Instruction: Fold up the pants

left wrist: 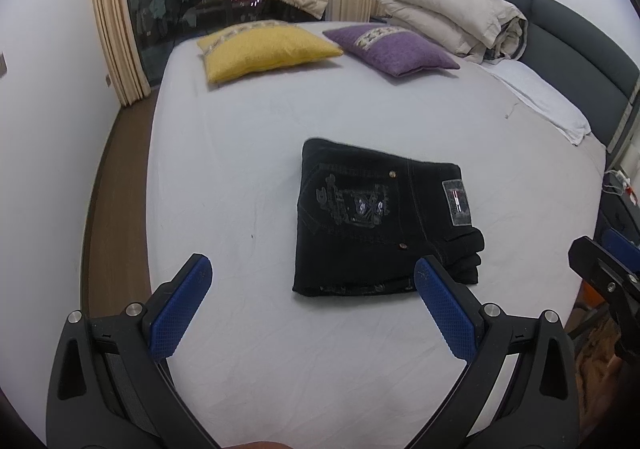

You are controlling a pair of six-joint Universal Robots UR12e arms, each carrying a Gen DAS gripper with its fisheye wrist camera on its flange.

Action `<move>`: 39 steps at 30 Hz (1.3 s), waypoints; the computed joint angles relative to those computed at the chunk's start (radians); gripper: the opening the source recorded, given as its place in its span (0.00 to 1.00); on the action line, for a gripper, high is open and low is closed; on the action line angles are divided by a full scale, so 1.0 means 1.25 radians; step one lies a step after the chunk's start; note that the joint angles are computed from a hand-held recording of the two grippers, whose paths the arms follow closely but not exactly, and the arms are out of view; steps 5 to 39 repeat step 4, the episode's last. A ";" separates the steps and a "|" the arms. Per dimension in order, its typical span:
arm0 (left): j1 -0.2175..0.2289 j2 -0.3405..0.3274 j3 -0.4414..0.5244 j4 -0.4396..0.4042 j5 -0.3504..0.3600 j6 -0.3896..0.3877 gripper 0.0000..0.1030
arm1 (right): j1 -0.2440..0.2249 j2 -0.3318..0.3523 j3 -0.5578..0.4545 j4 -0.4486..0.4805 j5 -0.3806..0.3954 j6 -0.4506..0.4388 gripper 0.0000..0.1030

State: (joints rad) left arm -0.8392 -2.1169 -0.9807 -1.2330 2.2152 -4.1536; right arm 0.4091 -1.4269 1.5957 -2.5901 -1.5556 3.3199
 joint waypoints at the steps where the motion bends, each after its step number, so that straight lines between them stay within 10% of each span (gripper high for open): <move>1: -0.001 -0.002 0.004 -0.004 0.008 0.003 1.00 | 0.001 -0.002 0.004 -0.001 -0.002 0.002 1.00; 39: -0.004 -0.007 0.009 -0.009 0.021 0.009 1.00 | -0.002 -0.003 0.008 -0.003 0.002 -0.001 1.00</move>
